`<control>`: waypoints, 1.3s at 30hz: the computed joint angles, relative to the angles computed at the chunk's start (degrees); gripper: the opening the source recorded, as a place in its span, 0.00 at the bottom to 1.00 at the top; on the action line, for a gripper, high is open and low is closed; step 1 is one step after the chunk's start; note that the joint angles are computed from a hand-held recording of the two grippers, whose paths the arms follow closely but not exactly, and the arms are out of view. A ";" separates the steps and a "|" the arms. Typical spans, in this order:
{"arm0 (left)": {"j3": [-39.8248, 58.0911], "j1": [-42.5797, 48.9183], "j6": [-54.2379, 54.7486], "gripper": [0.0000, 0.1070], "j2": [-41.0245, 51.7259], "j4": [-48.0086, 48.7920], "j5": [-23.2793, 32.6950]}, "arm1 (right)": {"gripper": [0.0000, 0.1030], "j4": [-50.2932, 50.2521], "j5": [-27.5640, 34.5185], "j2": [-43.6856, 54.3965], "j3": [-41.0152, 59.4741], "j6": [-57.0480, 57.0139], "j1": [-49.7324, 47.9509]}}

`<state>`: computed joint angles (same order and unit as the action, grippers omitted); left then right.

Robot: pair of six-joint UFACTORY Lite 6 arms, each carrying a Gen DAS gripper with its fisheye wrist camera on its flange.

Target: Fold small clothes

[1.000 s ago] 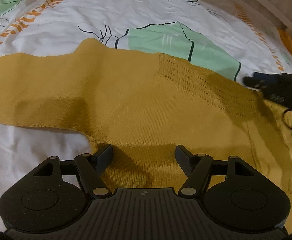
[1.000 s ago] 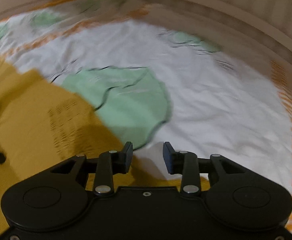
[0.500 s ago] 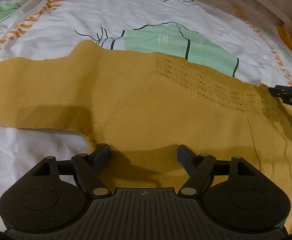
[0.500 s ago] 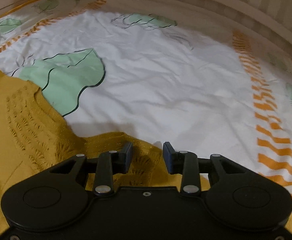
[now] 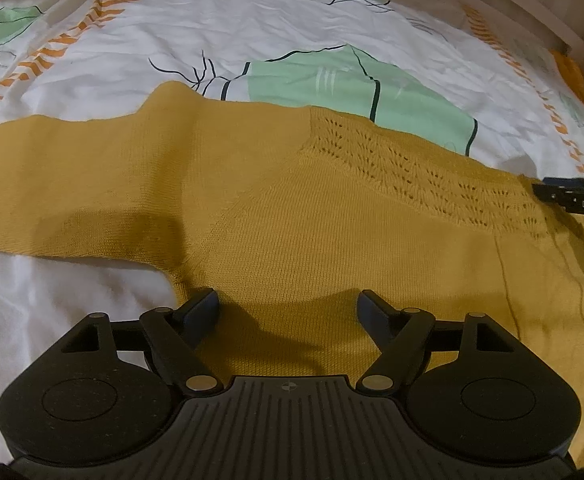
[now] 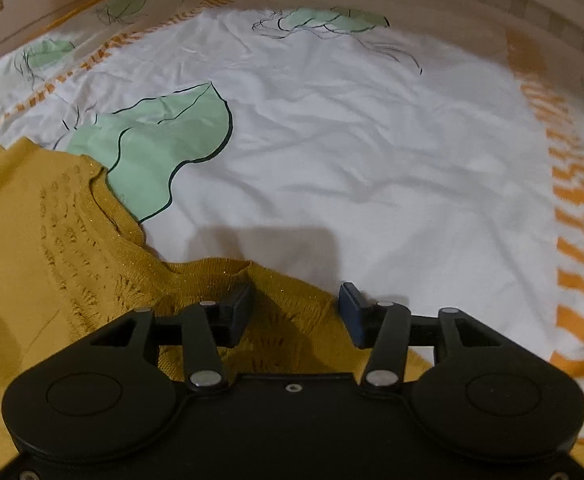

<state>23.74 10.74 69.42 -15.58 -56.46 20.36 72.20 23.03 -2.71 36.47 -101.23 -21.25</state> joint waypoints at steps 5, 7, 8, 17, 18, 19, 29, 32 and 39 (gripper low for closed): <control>0.50 0.97 -0.79 0.70 -0.08 -0.25 1.25 | 0.18 6.38 -3.83 -3.77 -3.46 -2.72 1.60; 0.84 1.79 -1.25 0.70 -0.19 -0.61 2.34 | 0.18 16.86 -8.87 -5.55 -5.52 -9.65 2.93; 0.92 2.42 -0.69 0.70 -0.12 -1.50 2.97 | 0.18 18.94 -9.10 -4.72 -5.33 -10.06 2.68; -0.07 0.37 1.67 0.71 0.48 -3.48 0.05 | 0.56 17.14 3.00 -10.78 -8.31 -1.61 -11.99; -0.42 -0.24 2.06 0.71 0.24 -3.74 -0.70 | 0.56 13.78 5.17 -10.98 -7.71 1.86 -16.00; -0.76 -0.71 2.61 0.72 0.06 -4.26 -1.35 | 0.56 10.68 7.72 -10.90 -6.99 4.59 -20.90; -4.18 -2.18 8.37 0.73 -3.00 -10.50 -4.28 | 0.56 -3.91 12.87 -0.56 8.70 8.54 -55.42; -3.99 -2.15 7.29 0.72 -3.11 -9.80 -4.08 | 0.56 -6.48 12.60 5.24 15.43 10.58 -61.92; -4.46 -1.71 11.69 0.72 -3.88 -14.18 -2.76 | 0.58 -7.73 10.08 15.96 27.40 16.30 -69.30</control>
<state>19.28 9.02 81.10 -19.46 -70.64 17.60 64.46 33.12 13.25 63.87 -84.93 -90.55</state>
